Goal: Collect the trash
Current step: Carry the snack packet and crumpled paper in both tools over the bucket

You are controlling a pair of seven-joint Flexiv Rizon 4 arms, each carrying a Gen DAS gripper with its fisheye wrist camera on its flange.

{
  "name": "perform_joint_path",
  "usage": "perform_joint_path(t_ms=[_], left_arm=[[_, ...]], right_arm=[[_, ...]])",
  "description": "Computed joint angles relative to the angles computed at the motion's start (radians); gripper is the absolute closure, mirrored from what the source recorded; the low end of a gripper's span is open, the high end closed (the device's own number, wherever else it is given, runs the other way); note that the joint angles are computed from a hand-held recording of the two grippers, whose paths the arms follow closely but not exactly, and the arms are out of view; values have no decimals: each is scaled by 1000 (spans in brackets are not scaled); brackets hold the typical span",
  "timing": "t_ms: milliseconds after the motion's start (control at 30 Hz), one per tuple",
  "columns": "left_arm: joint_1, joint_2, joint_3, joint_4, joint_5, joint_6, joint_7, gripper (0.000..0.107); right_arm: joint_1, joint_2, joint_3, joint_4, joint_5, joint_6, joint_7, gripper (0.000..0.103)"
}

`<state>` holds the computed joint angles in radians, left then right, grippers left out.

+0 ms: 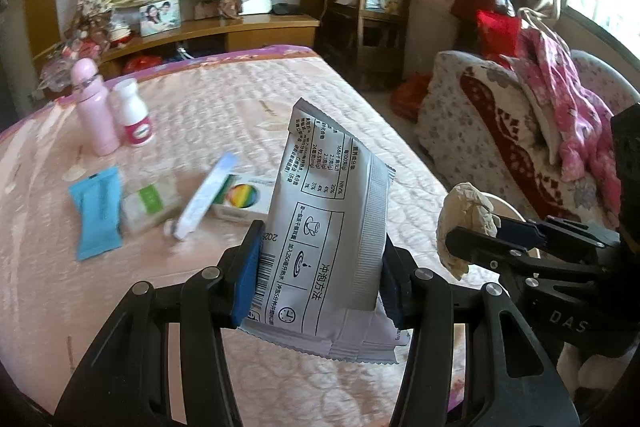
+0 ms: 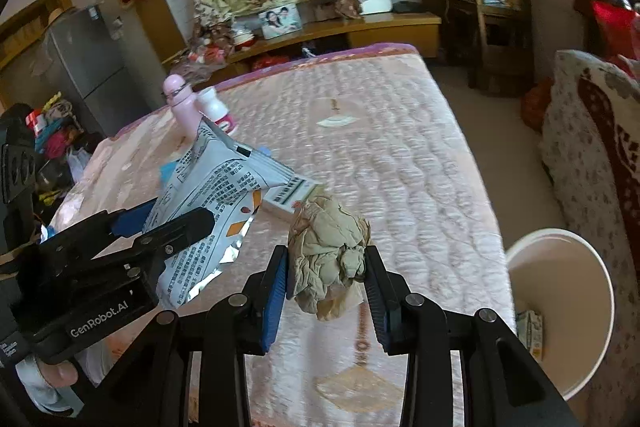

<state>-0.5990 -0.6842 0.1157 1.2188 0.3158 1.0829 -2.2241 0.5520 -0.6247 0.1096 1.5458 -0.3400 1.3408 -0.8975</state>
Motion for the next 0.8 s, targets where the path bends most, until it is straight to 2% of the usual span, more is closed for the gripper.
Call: perform_joint_path(t_ms=[800], left_arm=[[-50,-255,-72,-388,-141,-143,200,58]], right_arm=[[-64,118,-94,226,-64,57,152,66]])
